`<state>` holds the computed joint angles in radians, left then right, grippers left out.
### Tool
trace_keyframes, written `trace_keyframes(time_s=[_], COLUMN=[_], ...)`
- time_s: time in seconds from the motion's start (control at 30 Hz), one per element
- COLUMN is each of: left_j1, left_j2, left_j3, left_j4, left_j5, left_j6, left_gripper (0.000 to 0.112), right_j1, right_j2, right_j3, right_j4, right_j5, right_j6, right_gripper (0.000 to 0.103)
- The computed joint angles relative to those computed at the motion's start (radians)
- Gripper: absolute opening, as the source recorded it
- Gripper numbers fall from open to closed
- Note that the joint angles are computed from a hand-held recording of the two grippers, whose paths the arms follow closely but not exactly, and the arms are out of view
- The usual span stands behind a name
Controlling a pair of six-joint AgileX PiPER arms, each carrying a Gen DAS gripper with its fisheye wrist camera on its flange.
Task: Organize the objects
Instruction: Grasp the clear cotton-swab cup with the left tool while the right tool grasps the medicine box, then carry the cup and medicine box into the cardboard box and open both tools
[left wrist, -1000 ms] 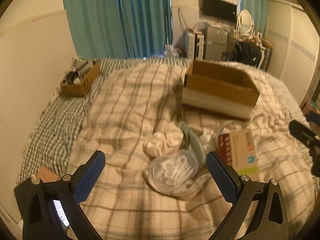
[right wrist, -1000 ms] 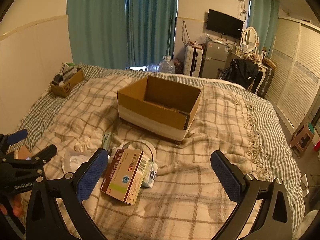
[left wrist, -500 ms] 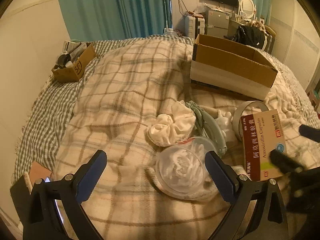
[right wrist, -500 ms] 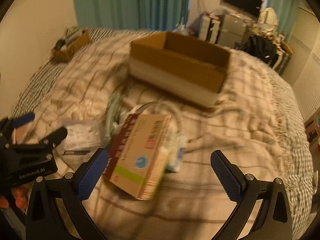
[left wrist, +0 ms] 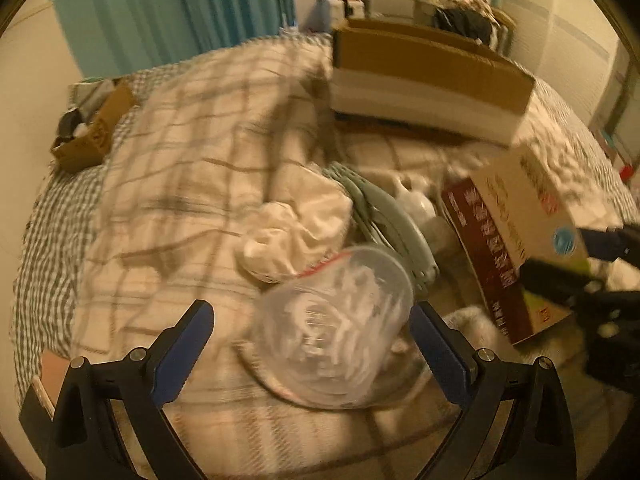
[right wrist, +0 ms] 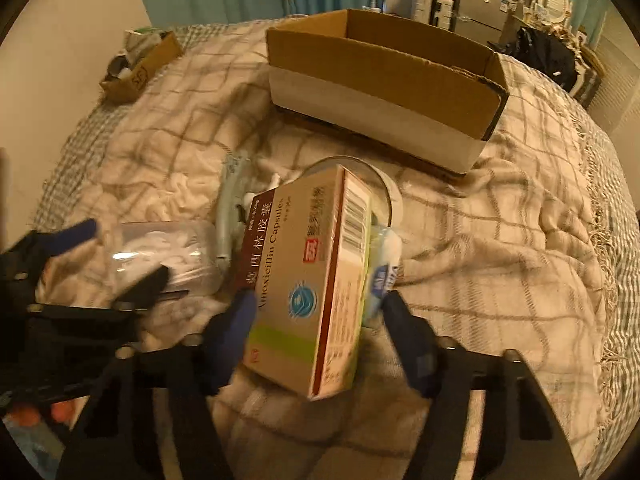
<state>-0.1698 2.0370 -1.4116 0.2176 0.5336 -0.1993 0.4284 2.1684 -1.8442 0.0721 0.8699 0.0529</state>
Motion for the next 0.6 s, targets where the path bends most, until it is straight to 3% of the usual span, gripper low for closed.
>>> trace_keyframes(time_s=[0.07,0.17,0.6], left_j1=[-0.012,-0.024,-0.065], left_j2=[-0.003,-0.019,-0.195], left_j3=[0.009,0.031,0.140], left_j4=[-0.002,0.021,0.067], left_j5=[-0.005,-0.022,-0.053], left_j6=[0.022,0.020,-0.048], left_gripper=[0.086,0.076,0.069], right_j1=[0.001,0.015,-0.011], right_j2=[-0.020,-0.049,-0.219], right_j3=[0.012,0.033,0.181], right_j4=[0.009,0.014,-0.066], right_j5=[-0.009,-0.032,-0.146], right_j6=[-0.023,-0.051,-0.009], right_gripper=[0.043,0.037,0.032])
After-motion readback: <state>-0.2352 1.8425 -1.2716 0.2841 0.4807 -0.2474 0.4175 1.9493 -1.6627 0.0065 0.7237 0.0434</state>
